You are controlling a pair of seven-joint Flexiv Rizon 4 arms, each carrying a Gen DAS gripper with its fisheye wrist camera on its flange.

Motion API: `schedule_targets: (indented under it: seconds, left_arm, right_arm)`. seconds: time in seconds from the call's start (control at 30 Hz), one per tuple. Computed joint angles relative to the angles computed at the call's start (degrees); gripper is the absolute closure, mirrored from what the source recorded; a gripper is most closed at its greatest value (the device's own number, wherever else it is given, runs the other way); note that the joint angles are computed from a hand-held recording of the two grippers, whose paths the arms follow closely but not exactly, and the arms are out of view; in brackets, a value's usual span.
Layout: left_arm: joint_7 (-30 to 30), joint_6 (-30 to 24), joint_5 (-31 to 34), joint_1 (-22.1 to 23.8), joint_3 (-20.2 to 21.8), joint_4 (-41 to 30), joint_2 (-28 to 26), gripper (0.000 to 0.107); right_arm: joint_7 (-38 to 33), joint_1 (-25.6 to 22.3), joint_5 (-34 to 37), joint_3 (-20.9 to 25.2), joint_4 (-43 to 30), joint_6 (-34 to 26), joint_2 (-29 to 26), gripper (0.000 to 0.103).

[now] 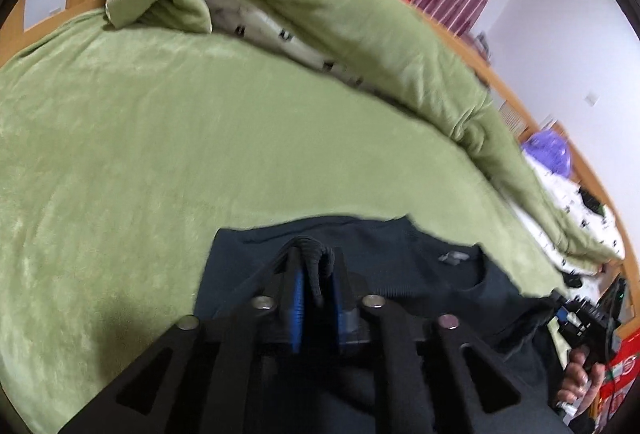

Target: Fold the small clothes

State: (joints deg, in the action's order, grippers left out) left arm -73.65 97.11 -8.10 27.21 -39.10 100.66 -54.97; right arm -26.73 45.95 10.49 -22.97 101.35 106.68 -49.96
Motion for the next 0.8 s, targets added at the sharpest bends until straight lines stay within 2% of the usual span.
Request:
schedule_targets:
  seconds: [0.03, 0.07, 0.1, 0.17, 0.3, 0.37, 0.4, 0.47, 0.57, 0.67, 0.8]
  left_arm:
    - [0.46, 0.39, 0.5, 0.96, -0.96, 0.31, -0.61, 0.077]
    - [0.76, 1.4, 1.18, 1.95, -1.94, 0.84, -1.09, 0.063]
    - [1.03, 2.89, 2.31, 3.22, -3.22, 1.64, -1.71, 0.048]
    - [1.15, 5.8, 5.53, 6.12, -5.7, 3.44, -2.91, 0.043]
    - [-0.15, 4.69, 8.54, 8.32, -6.4, 4.8, -2.45, 0.043]
    - [0.25, 4.41, 9.31, 8.04, -5.63, 4.95, -1.83, 0.043]
    - [0.53, 4.48, 9.53, 7.41, -4.87, 4.73, -1.45, 0.043]
    - [0.3, 4.49, 8.56, 3.5, -0.38, 3.64, 0.62, 0.043]
    - [1.4, 4.22, 7.84, -1.17, 4.19, 1.19, 1.31, 0.044]
    - [2.48, 2.23, 5.92, -5.79, 8.5, -1.94, 1.16, 0.045]
    - [4.72, 1.21, 3.92, -9.6, 12.07, -4.25, 0.57, 0.056]
  right_arm:
    - [-0.06, -0.58, -0.08, 0.42, -0.15, 0.39, -0.17, 0.067]
    - [-0.33, -1.22, -0.2, 1.07, -0.15, 1.07, -0.15, 0.063]
    - [-0.96, -1.53, -0.32, 1.42, 0.15, 1.88, -0.04, 0.063]
    - [-2.77, 0.1, -0.21, -0.45, 1.35, 1.31, 0.53, 0.063]
    - [-6.03, 6.75, -0.05, -7.91, 4.99, -1.12, 1.19, 0.062]
    - [-7.72, 9.17, -0.94, -10.52, 6.97, -1.92, 1.58, 0.062]
    - [-8.46, 10.31, -1.32, -11.77, 7.95, -2.37, 1.81, 0.062]
    - [-9.47, 12.04, -1.46, -13.6, 9.52, -2.1, 1.86, 0.059]
    - [-10.63, 10.93, -3.09, -12.39, 9.19, -4.1, 2.42, 0.058]
    - [-10.97, 6.85, -6.24, -8.35, 6.98, -6.1, 2.58, 0.058]
    - [-9.87, 3.2, -9.78, -5.57, 3.52, -8.68, 1.42, 0.058]
